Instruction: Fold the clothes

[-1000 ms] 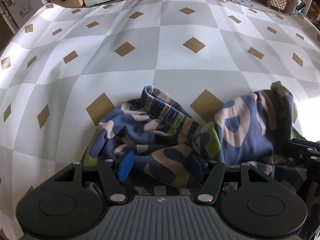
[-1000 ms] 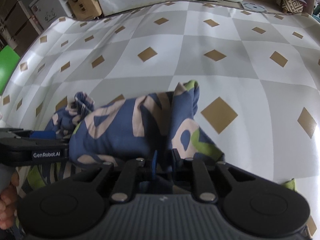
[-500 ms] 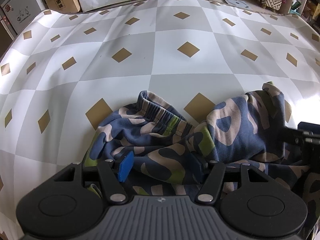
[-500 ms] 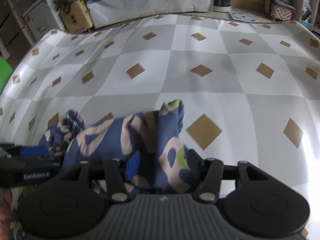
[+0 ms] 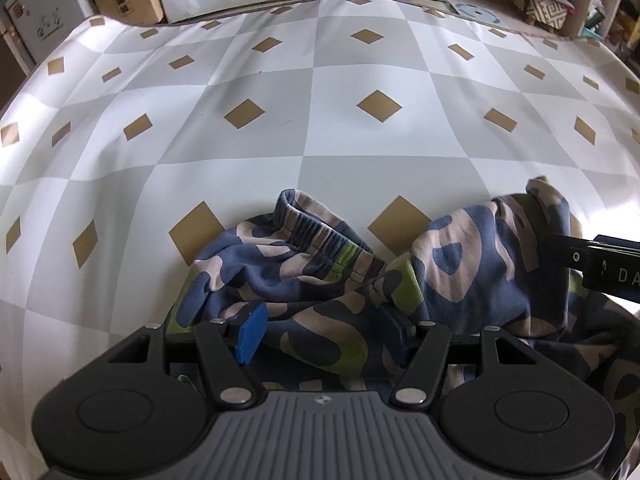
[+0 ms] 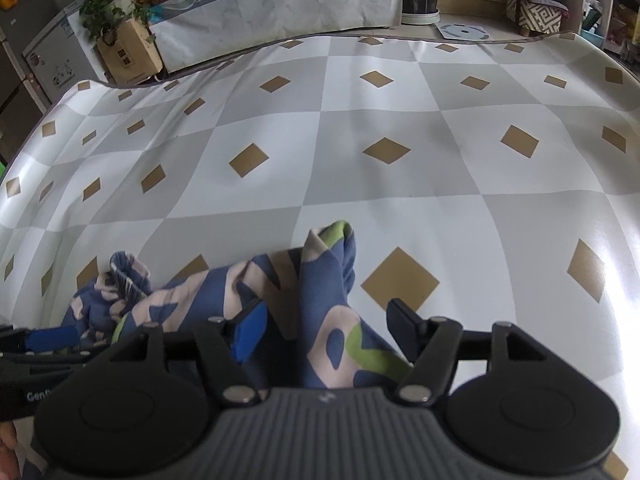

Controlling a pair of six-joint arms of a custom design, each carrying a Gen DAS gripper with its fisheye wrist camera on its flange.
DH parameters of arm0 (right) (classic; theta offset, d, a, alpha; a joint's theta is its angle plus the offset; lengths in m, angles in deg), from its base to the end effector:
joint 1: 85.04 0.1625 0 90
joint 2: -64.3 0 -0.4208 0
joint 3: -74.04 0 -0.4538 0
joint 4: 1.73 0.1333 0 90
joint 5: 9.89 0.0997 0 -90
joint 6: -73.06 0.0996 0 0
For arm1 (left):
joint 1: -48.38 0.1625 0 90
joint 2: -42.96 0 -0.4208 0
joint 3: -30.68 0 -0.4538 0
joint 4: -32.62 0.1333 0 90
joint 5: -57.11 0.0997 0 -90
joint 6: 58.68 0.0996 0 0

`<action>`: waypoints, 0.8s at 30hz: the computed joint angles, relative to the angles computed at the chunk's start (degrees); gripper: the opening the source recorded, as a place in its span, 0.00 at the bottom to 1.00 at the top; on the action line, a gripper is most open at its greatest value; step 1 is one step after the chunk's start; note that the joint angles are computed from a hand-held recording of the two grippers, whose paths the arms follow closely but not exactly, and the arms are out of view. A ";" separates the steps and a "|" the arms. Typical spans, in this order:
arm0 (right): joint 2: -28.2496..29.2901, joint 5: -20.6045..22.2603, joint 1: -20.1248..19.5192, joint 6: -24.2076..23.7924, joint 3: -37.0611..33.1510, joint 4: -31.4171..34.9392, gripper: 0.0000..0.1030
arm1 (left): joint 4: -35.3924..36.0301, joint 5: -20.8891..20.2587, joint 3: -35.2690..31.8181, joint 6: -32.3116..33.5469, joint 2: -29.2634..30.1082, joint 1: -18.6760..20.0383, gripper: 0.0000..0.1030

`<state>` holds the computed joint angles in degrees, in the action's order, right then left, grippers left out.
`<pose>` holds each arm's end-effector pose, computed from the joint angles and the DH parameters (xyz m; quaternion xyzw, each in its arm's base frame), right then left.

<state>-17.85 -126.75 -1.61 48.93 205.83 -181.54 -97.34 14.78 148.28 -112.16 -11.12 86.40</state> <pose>0.0322 -0.4918 0.2300 0.0606 -0.9150 0.2644 0.2988 -0.2773 -0.4795 -0.0042 0.0708 0.8965 -0.2017 0.3882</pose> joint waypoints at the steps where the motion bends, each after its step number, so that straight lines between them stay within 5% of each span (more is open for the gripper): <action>1: 0.46 -0.21 0.04 0.16 -0.23 -0.40 0.63 | -0.14 -0.18 -0.09 -0.14 0.03 0.14 0.58; 12: 4.90 0.03 -0.58 2.74 -2.14 -3.67 0.61 | -0.84 -2.33 -0.30 -0.60 -0.17 1.20 0.58; 19: 5.84 0.43 -0.94 4.33 -2.14 -3.79 0.17 | -1.68 -4.63 0.01 -1.34 -0.80 2.30 0.58; 24: 4.13 2.85 -1.09 3.11 -1.54 -3.30 0.13 | -2.10 -5.18 0.05 -1.74 -0.98 2.43 0.58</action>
<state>-13.72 -123.89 -2.70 52.03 204.29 -184.84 -99.44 9.61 148.33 -113.90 -12.10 88.83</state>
